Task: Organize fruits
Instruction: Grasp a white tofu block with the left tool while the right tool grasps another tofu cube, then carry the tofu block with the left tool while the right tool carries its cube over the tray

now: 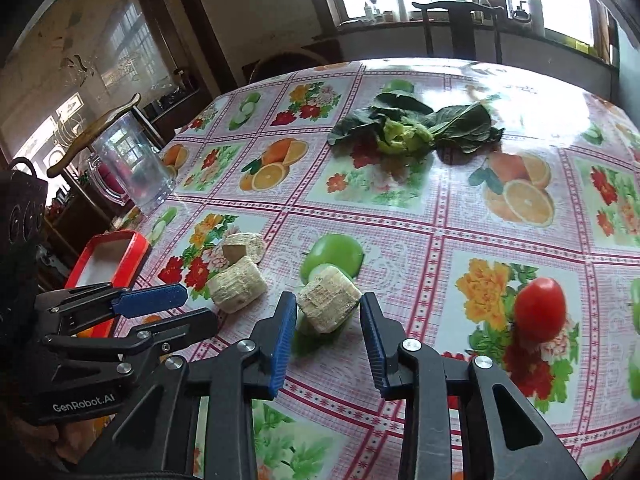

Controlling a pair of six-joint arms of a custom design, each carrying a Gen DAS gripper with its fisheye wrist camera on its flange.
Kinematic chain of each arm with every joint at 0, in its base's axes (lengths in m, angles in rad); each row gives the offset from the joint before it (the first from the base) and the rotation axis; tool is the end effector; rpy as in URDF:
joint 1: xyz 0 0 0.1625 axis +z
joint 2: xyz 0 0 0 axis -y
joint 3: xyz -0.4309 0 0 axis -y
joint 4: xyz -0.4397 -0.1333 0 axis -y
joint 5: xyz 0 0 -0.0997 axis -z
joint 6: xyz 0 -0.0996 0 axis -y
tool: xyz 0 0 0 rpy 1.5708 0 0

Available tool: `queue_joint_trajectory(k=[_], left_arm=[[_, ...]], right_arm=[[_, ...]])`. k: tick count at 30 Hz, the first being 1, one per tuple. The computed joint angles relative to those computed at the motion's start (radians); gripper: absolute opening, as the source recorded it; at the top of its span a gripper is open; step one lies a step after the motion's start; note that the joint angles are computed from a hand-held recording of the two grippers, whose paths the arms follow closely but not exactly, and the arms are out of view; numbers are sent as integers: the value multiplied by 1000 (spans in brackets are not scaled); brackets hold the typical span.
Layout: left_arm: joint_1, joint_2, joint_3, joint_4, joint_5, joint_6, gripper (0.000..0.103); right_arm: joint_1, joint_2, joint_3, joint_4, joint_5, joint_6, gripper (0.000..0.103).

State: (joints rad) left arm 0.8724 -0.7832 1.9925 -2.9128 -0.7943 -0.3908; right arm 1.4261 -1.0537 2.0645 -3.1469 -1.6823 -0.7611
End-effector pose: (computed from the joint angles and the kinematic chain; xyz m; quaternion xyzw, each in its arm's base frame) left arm -0.2104 -0.5664 -0.0020 0.1167 0.9165 -0.2482 0.2913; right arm 0.0368 -0.5953 0.1343 0.2760 -0.9184 0.2270 0.1700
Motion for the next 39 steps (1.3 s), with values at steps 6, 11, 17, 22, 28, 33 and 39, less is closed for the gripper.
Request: queue_joint_trajectory(k=[6,11,17,22,28,33,39], left_arm=[[20,58,-65,-14,-11,36,45],[16,94,-91,-48,25,93,32],[-14,69,-33,-60,23,71,31],[-53,19,51,-80,39,15,31],[-103,-55,158,-85,64,-73,31],[-155,-113,240,-86,102,-133,31],[-209,-192,340,-60,141,-237,31]], right_arm=[[-43,-86,71,-6,66,35,33],[-62,-147,135,-23,101,43,33],[-65,-185,189,-35,109,32,33],[-60,-211,229,-40,120,33,33],[-49,-246,284,-40,136,26,33],[-30,-277,338,-41,154,13,33],[-3,-306,400,-46,172,-11,33]])
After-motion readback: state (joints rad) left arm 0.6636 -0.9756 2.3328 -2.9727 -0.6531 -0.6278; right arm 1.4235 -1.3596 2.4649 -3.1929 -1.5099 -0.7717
